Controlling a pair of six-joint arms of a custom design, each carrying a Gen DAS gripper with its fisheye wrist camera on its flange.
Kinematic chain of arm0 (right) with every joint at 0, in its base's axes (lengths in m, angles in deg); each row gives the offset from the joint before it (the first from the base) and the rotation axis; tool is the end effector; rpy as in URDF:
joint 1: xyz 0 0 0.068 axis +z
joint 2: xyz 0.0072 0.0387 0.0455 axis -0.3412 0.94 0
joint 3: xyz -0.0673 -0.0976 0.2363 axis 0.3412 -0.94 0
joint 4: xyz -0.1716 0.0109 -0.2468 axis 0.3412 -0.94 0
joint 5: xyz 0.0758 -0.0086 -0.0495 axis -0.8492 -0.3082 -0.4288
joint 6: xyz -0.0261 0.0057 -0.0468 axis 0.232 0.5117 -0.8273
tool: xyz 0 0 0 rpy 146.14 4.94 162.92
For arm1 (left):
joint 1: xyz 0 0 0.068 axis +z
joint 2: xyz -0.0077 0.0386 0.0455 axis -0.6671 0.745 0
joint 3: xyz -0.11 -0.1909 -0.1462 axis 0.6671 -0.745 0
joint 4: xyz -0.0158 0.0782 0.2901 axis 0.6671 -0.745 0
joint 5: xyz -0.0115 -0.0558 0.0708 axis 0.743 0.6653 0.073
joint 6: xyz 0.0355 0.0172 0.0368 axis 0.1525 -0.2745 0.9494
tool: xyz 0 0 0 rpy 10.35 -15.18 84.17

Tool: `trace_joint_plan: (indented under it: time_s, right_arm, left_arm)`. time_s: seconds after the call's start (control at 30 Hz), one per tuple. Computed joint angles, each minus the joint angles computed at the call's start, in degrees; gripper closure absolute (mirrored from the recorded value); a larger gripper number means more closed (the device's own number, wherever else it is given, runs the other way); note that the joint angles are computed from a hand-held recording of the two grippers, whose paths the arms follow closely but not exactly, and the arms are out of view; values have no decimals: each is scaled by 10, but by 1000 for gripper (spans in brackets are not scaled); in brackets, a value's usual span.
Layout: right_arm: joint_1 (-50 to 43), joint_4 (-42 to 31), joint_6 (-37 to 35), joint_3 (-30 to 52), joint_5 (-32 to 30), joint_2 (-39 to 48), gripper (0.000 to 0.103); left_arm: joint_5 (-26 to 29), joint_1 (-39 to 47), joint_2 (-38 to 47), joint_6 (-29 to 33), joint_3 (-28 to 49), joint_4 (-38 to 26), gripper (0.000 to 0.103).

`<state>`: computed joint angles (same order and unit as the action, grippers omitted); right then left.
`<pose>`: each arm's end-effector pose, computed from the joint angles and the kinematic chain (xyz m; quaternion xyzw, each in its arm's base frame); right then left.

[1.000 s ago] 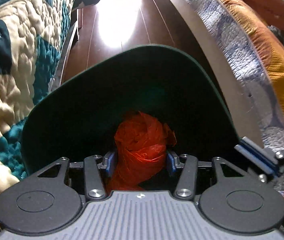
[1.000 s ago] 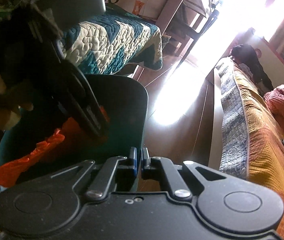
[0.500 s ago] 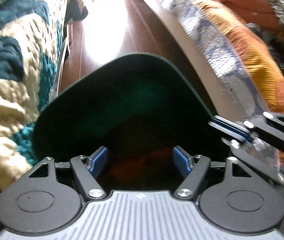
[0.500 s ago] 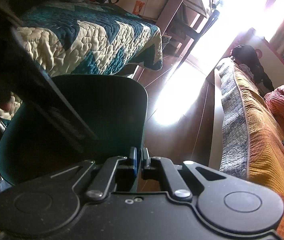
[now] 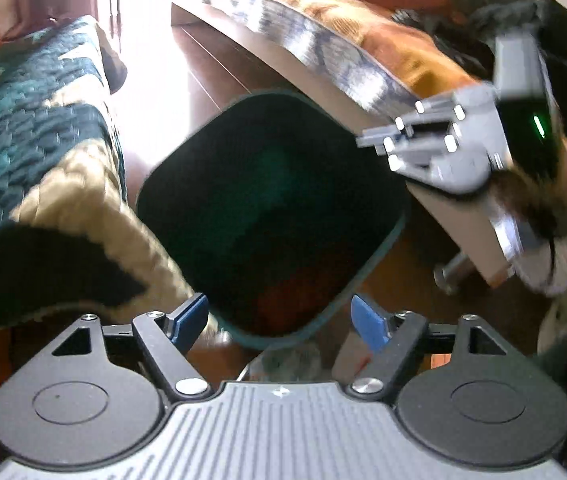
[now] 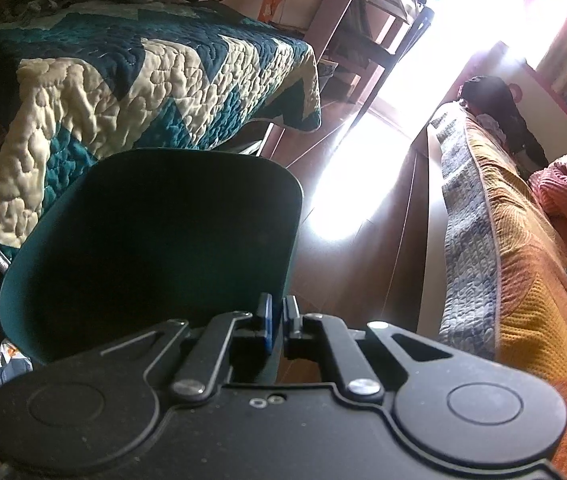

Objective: Collect trash
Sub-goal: 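Lower the left tool and grasp the white pill bottle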

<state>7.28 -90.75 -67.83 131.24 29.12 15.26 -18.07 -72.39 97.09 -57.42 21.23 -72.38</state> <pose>0.3257 0.1637 0.2639 -0.3928 0.8133 -0.0416 0.4272 0.2208 -0.1301 0.2822 0.1332 0.9418 -0.1161 0.2859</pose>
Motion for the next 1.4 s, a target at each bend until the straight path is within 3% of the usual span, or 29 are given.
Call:
trace_joint_plan:
  time_s: [0.17, 0.3, 0.5, 0.7, 0.83, 0.93, 1.17, 1.3, 1.4]
  right_arm:
    - [-6, -27, 21, 26, -6, 14, 97]
    - [-6, -49, 31, 44, -10, 22, 96]
    - [3, -48, 28, 46, -7, 24, 96]
    - [4, -46, 31, 51, -10, 29, 97]
    - [6, -42, 30, 48, -10, 28, 97]
    - [5, -39, 25, 42, -8, 23, 97]
    - [4, -38, 25, 40, -7, 22, 97]
    - [5, -38, 26, 40, -4, 23, 97]
    - [5, -36, 26, 39, -2, 23, 97]
  left_arm:
    - [31, 3, -21, 44, -60, -20, 20]
    - [25, -17, 46, 43, -106, 12, 20]
    - [90, -63, 221, -52, -139, 87, 21]
    - [64, -131, 386, -165, -116, 167, 21]
    - [82, -131, 438, -229, -109, 219, 21]
    - [69, -134, 485, -262, -87, 223, 22]
    - [75, -135, 528, -293, -74, 252, 34]
    - [75, -141, 537, -299, -73, 261, 35]
    - [73, -147, 538, -294, -68, 264, 50]
